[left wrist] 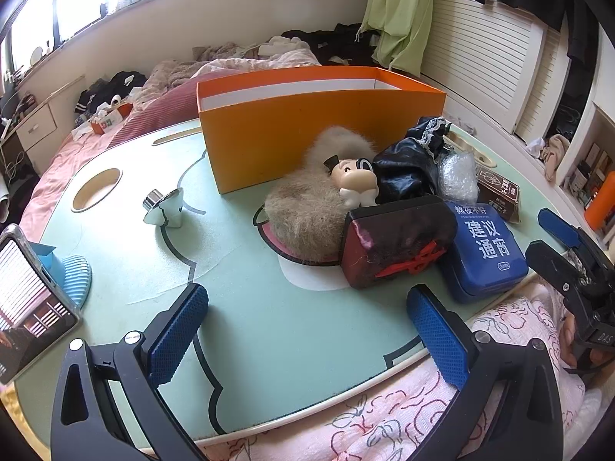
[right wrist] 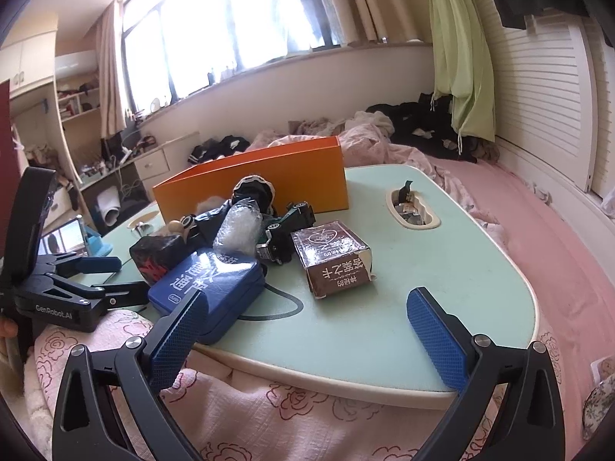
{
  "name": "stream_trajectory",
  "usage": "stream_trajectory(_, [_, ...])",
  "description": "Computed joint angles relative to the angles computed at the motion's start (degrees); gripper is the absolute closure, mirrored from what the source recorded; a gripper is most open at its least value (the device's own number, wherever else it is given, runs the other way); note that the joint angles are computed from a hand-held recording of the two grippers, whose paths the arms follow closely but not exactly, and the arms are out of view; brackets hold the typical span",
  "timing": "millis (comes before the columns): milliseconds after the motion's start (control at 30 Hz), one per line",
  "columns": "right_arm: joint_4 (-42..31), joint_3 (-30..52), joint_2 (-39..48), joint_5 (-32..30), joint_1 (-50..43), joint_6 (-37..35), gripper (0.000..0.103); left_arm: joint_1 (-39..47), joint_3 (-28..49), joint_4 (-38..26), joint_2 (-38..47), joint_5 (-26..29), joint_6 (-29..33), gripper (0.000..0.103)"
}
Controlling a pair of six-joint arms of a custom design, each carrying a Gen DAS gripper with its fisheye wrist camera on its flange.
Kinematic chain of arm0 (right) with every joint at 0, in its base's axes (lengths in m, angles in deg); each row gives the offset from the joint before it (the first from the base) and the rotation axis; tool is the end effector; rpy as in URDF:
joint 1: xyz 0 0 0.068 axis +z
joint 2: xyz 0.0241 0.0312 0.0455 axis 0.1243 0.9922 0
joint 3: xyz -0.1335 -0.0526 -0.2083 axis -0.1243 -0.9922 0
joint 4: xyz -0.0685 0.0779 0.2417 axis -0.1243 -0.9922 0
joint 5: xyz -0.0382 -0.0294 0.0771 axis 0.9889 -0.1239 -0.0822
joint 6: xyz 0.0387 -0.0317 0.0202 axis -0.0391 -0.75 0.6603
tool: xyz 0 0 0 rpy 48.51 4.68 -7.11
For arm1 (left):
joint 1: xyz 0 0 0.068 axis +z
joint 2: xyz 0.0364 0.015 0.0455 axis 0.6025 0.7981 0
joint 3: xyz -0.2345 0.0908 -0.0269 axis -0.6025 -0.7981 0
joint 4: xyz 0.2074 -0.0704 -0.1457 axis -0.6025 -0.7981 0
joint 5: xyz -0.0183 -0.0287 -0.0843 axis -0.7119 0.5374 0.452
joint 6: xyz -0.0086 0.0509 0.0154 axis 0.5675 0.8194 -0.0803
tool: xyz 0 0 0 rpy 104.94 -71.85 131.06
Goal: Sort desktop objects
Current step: 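Move the left gripper toward the silver metal cup beside the orange box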
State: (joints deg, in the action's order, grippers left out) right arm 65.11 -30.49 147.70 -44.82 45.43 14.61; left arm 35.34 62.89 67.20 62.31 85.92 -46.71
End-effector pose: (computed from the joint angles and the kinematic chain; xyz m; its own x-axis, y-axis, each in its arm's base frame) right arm 0.1562 0.1205 0.0666 -0.4993 -0.0724 -0.8634 -0.4624 0.8650 0.1948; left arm 0.1649 -0.0057 0.0888 -0.7562 0.0007 -0.6544 0.0256 0.9993 -0.0286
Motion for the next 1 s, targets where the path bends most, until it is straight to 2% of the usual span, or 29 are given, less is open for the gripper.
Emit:
stream_trajectory(267, [3.64,0.42,2.82,-6.54,-1.90,-2.28,0.000,1.44,-0.08,0.82,0.61,1.74,1.84,0.000])
stream_trajectory(467, [4.37,0.43,3.37,-5.54,-0.91,-2.21,0.000,2.33,2.45,-1.16,2.95,-1.96,-1.04,0.000])
stream_trajectory(600, [4.61,0.51,3.65,-5.87,-1.13,-2.29,0.000,3.83,0.14,-2.92,-7.33,-4.09,2.05,0.001])
stream_trajectory(633, [4.65,0.51,3.67,-5.84,-1.09,-2.24,0.000,6.07,0.49,-3.43,-8.58,-2.08,3.11,0.003])
stream_trajectory(700, [4.70,0.49,3.69,-5.86,-1.11,-2.28,0.000,13.19,3.36,-3.36,-5.39,6.34,4.93,0.024])
stream_trajectory(733, [4.79,0.47,3.74,-5.88,-1.13,-2.32,0.000,17.61,6.37,-3.50,-0.57,12.33,5.53,0.041])
stream_trajectory(800, [4.88,0.47,3.81,-5.89,-1.12,-2.27,0.000,21.38,10.58,-3.10,7.20,17.89,6.57,0.045])
stream_trajectory(900, [4.86,0.33,3.60,-5.80,-1.01,-2.34,0.000,21.70,13.68,0.05,14.50,16.53,5.74,0.046])
stream_trajectory(967, [4.77,0.34,3.43,-5.64,-0.87,-2.36,0.000,22.13,15.73,0.15,17.87,16.64,4.53,0.057])
stream_trajectory(1000, [4.75,0.34,3.45,-5.62,-0.84,-2.27,0.000,22.85,17.64,-1.22,20.42,18.49,4.54,0.058])
